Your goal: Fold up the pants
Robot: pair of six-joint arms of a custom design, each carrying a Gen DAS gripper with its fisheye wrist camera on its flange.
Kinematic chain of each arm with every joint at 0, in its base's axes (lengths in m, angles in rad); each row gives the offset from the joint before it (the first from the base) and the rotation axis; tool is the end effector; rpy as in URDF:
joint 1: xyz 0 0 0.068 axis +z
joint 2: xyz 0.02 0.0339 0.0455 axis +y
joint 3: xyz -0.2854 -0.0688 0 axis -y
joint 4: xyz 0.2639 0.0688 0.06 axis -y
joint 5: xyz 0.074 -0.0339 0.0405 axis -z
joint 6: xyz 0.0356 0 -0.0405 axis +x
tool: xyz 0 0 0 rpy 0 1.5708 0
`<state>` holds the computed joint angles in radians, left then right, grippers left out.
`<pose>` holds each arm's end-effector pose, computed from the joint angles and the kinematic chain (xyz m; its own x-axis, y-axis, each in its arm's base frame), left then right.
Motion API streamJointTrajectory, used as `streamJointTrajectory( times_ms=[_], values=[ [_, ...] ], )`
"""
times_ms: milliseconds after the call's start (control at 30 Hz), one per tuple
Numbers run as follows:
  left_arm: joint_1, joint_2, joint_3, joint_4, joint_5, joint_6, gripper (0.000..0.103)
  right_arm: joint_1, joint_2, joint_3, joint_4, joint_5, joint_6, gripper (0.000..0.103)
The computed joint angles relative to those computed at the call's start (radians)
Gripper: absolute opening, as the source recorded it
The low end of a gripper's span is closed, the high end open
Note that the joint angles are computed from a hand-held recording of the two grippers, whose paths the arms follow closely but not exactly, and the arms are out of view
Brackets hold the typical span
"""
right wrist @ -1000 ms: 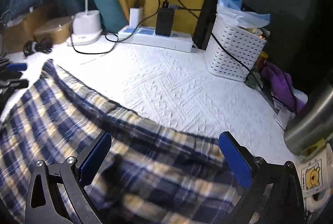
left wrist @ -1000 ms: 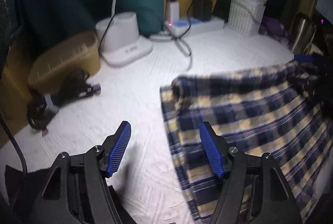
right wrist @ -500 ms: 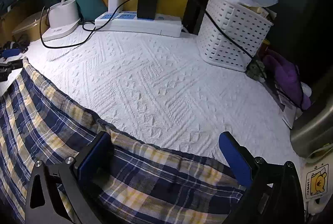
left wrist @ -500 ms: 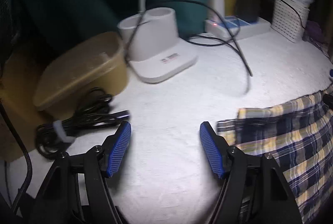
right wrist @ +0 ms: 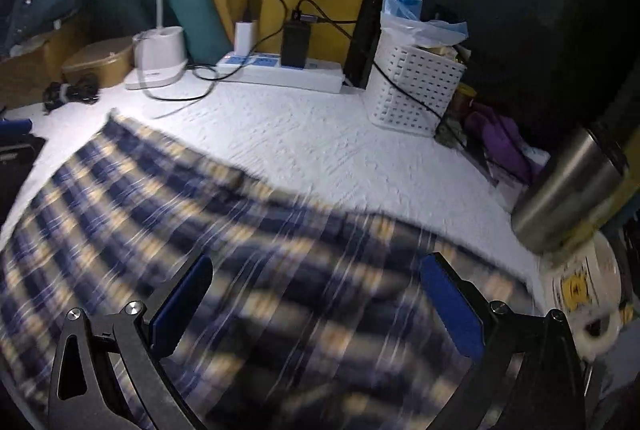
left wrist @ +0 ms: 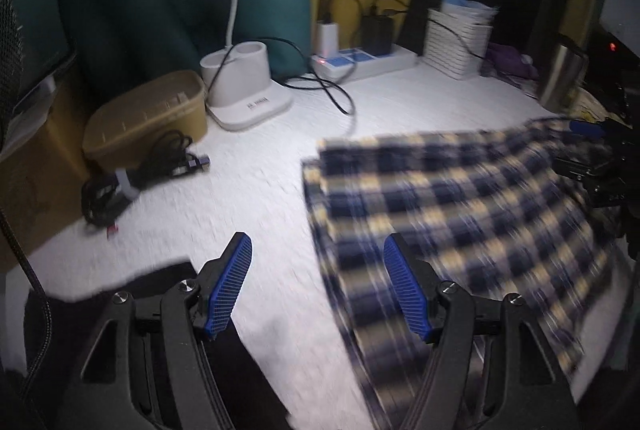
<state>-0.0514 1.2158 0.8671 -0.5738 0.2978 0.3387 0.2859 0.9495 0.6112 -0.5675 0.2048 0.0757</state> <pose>0.2537 -0.0235 0.2612 -0.6757 0.3528 -0.6472 0.4777 0.8783 -0.0200 0.1842 0.0466 0.2289 -0.7646 -0.1476 -0.6274 -0.0982 0.9887 -0.1129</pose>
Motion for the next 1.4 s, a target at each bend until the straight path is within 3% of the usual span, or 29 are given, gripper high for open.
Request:
streamJointTrajectory(
  times_ms=[233, 433, 600, 733, 967, 1100, 1233, 1400],
  values=[
    [0.103, -0.173, -0.120, -0.134, 0.134, 0.056, 0.069, 0.290, -0.161, -0.059, -0.153, 0.116, 0.238, 0.103],
    [0.199, -0.231, -0.199, -0.230, 0.259, 0.146, 0.067, 0.517, -0.227, -0.089, -0.187, 0.179, 0.494, 0.103],
    [0.254, -0.213, -0.214, -0.266, 0.337, 0.186, 0.034, 0.722, -0.112, -0.089, -0.133, 0.252, 0.624, 0.103],
    [0.239, -0.230, -0.251, -0.236, 0.299, 0.193, 0.003, 0.802, -0.032, -0.075, -0.094, 0.271, 0.663, 0.103],
    [0.398, -0.295, -0.223, -0.375, 0.368, 0.359, 0.002, 0.885, 0.029, -0.041, -0.092, 0.292, 0.687, 0.103],
    [0.453, -0.306, -0.218, -0.434, 0.384, 0.430, 0.002, 0.883, 0.099, -0.040, -0.052, 0.247, 0.677, 0.103],
    [0.468, -0.294, -0.231, -0.425, 0.366, 0.432, 0.002, 0.915, 0.162, -0.038, -0.008, 0.228, 0.688, 0.103],
    [0.473, -0.298, -0.222, -0.425, 0.341, 0.416, 0.003, 0.945, 0.158, -0.021, -0.041, 0.243, 0.689, 0.103]
  ],
)
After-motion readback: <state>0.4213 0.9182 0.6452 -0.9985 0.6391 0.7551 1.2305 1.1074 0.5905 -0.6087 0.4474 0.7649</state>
